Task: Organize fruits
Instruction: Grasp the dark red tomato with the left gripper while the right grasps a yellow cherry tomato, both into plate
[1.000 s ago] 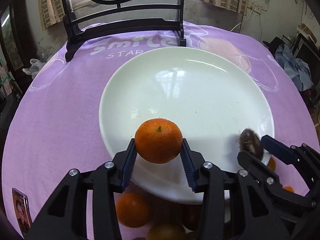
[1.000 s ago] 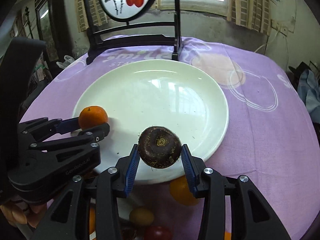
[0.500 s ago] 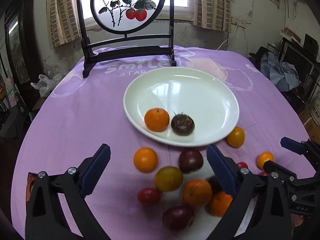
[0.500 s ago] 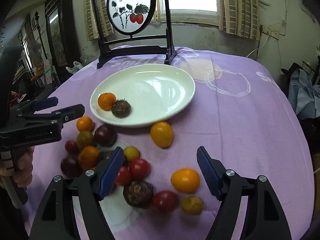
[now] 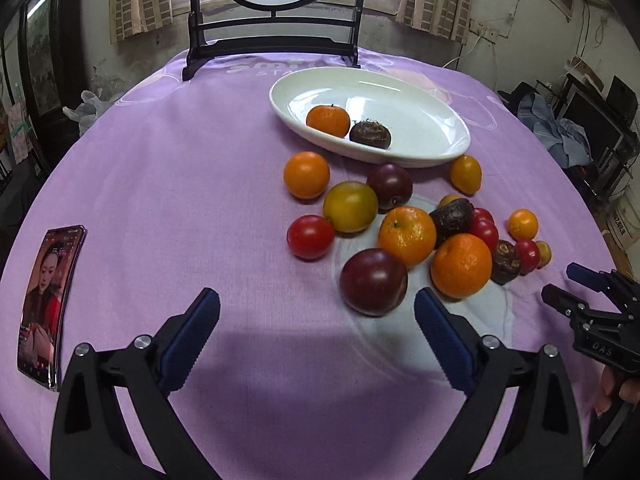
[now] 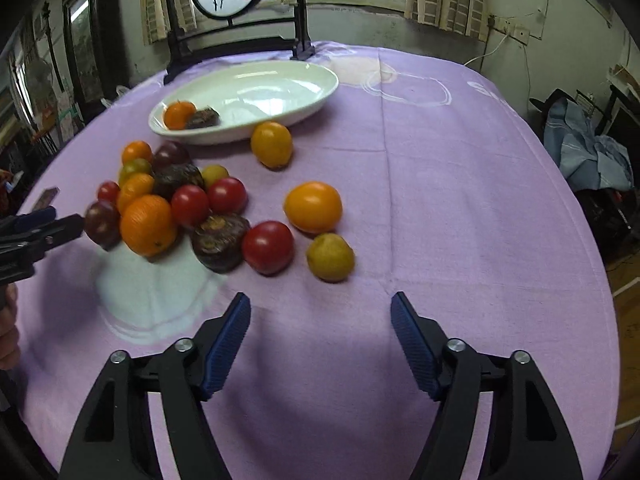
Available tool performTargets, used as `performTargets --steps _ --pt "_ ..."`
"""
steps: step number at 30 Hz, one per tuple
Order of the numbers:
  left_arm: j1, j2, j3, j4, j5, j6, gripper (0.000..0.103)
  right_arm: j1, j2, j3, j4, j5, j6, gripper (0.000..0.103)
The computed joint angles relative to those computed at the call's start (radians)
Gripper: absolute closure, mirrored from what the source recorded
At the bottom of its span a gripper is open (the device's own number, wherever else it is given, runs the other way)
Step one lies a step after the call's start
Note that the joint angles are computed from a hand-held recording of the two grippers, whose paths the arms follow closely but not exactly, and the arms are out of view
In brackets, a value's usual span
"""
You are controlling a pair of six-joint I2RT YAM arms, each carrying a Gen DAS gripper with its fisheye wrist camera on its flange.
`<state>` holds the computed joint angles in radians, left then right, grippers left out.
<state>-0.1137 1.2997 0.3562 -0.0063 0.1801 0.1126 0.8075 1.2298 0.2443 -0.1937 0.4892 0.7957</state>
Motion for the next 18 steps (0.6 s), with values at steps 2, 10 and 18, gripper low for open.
performTargets --steps 2,10,18 --pt "0.007 -0.002 -0.014 0.004 0.004 0.015 0.007 -0.038 0.025 -0.008 0.034 -0.025 -0.028 0.05" --pt "-0.032 0.056 -0.023 0.038 -0.025 0.021 0.007 -0.203 0.099 -0.004 0.199 -0.102 -0.183 0.054" --pt "-0.071 0.066 -0.012 0.052 -0.05 -0.001 0.008 -0.233 0.048 -0.04 0.249 -0.144 -0.192 0.075"
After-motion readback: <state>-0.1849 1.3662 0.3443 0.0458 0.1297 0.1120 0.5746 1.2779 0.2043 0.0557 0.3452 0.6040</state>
